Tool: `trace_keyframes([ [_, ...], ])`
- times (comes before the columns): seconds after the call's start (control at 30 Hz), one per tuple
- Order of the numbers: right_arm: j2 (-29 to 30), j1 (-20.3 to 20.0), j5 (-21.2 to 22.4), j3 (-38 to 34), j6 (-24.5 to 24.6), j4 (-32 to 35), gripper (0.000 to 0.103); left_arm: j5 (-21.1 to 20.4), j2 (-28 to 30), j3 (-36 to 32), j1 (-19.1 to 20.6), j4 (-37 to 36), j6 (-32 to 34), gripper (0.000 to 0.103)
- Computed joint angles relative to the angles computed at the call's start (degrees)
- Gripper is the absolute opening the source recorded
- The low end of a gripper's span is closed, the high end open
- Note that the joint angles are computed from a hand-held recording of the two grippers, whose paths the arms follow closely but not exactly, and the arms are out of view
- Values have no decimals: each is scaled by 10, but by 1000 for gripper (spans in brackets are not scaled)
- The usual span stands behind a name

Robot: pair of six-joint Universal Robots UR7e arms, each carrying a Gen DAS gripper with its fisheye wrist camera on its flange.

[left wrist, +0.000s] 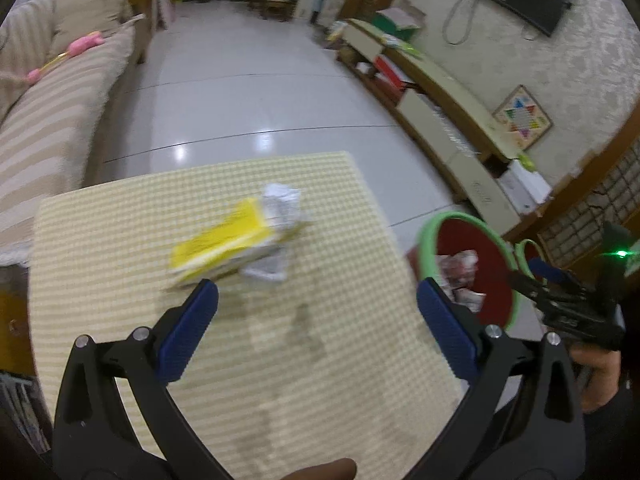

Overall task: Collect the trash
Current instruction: 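Move both open grippers back over the yellow box and milk carton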

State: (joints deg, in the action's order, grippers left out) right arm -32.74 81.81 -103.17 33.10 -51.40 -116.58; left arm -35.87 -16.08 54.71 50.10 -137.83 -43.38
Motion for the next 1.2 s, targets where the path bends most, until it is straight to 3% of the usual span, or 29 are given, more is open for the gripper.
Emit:
trace_keyframes([
  [0.23,-35,12,-15,108,-41,-53,96,33,-45,79,6,14,-31,97],
  [0.57,-45,18,-34,164,-76,-103,96,69,-37,76,32,94,-18,97],
  [0.73,-36,18,-37,148,-51,-86,96,96,-19,41,45,162,4,97],
  [0.9,-20,29,-50,138,-29,-76,96,113,-7,20,51,179,45,97],
  [1.07,11,37,-45,101,29,-38,96,125,-2,19,55,151,107,97],
  [1.2,24,41,-44,88,48,-25,96,128,9,12,59,102,184,97],
])
